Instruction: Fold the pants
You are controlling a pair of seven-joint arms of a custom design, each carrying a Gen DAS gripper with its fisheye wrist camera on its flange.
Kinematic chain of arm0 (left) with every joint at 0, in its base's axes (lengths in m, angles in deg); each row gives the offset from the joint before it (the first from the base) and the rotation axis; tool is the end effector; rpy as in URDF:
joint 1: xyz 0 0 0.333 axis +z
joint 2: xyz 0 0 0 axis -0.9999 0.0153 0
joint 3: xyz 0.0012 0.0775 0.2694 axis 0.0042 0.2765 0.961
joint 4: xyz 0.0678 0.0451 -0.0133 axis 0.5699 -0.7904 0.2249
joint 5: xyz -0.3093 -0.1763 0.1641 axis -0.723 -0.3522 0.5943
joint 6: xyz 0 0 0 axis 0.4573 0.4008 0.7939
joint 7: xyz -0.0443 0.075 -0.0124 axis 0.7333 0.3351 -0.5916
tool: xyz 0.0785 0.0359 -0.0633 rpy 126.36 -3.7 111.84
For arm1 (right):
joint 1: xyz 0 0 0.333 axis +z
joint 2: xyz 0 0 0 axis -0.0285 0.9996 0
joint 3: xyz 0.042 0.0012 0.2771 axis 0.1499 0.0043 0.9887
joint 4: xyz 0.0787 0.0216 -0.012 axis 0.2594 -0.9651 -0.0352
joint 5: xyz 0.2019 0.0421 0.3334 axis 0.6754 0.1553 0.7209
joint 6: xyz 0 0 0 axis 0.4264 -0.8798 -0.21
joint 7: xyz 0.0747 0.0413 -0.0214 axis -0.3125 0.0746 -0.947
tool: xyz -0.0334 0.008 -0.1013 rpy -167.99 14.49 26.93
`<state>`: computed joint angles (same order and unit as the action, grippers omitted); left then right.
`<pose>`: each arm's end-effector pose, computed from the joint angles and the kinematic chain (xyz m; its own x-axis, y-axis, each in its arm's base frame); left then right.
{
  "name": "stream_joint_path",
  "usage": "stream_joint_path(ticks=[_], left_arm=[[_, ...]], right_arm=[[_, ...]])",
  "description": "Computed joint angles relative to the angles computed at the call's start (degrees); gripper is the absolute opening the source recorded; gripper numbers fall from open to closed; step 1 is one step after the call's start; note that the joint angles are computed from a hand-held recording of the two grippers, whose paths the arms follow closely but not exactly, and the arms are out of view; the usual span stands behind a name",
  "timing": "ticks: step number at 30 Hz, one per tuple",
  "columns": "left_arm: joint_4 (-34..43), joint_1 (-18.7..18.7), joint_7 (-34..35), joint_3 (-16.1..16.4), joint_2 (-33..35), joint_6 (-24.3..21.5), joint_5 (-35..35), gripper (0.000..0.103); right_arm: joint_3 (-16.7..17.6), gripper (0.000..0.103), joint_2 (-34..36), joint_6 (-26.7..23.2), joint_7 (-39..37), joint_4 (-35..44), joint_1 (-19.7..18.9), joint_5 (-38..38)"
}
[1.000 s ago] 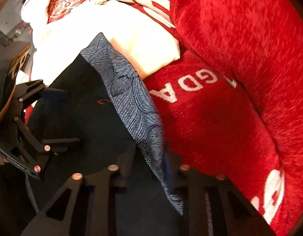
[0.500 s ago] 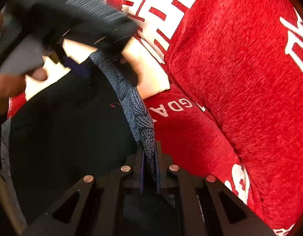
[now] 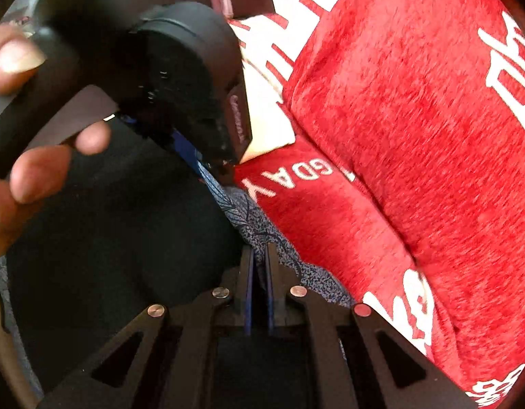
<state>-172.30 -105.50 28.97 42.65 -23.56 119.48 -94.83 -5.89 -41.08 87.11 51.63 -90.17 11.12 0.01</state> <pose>0.4789 -0.2735 0.5362 0.3551 -0.8834 0.3057 -0.9204 -0.3876 -0.0509 0.3939 0.1743 0.6073 0.7848 -0.6161 0.0680 -0.5434 -0.7366 -0.4026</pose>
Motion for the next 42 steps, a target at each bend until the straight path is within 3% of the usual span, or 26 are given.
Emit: stream_joint_path(ticks=[2, 3, 4, 5, 7, 9, 11, 12, 14, 18, 31, 36, 42], left_arm=[[-0.64, 0.11, -0.14, 0.1, -1.11, 0.12, 0.37, 0.016], [-1.11, 0.12, 0.22, 0.24, -1.56, 0.22, 0.37, 0.016], [-1.95, 0.1, 0.84, 0.48, -2.23, 0.4, -0.03, 0.016], [-2.51, 0.07, 1.23, 0.71, -2.75, 0.41, -0.4, 0.016], [-3.1, -0.02, 1.12, 0.84, -3.26, 0.33, -0.49, 0.016], [-2.96, -0.15, 0.99, 0.75, -3.33, -0.06, 0.2, 0.016], [-2.82, -0.3, 1.22, 0.72, -3.33, -0.3, 0.59, 0.015], [-3.01, -0.39, 1.45, 0.84, -3.53, -0.38, 0.13, 0.012], [-3.72, -0.58, 1.67, 0.92, -4.41, 0.26, -0.35, 0.01], [-5.18, -1.31, 1.65, 0.83, -7.51, 1.45, 0.69, 0.008], [-15.22, -6.8, -2.12, 1.57, -23.2, 5.24, 3.68, 0.007], [-22.28, -11.18, -0.44, 3.42, -33.69, 5.66, 2.68, 0.007], [-33.42, -17.06, -2.65, 3.0, -47.86, 4.61, 1.94, 0.007]], right_arm=[[-0.44, 0.032, 0.83, -0.9, -0.19, 0.88, -0.22, -0.08], [-0.79, 0.049, 1.49, -1.26, -0.44, 1.43, -0.45, -0.18], [-0.85, 0.072, 1.62, -1.58, -0.4, 1.45, -0.69, -0.45], [-0.75, 0.08, 1.78, -1.76, -0.13, 1.32, -0.99, -0.88], [-0.63, 0.081, 3.16, -2.08, 0.51, 1.73, -1.68, -1.89], [-0.77, 0.077, 4.86, -3.12, 1.81, 2.62, -2.02, -2.04], [-1.22, 0.046, 6.19, -5.44, 3.33, 4.08, -2.23, -1.77], [-0.78, 0.024, 6.64, -5.54, 4.76, 4.29, -2.7, -2.97], [-2.14, 0.019, 6.15, -6.56, 5.16, 4.72, -2.45, -0.76], [-2.65, 0.015, 0.92, -5.53, 5.02, 2.79, -2.45, 1.07], [1.06, 0.014, -16.1, -3.14, 10.38, -5.18, -3.78, 0.09], [2.82, 0.014, -22.2, -5.48, 12.11, -5.83, -4.2, -1.05], [6.32, 0.014, -33.45, -7.99, 13.25, -10.06, -3.73, -2.49]])
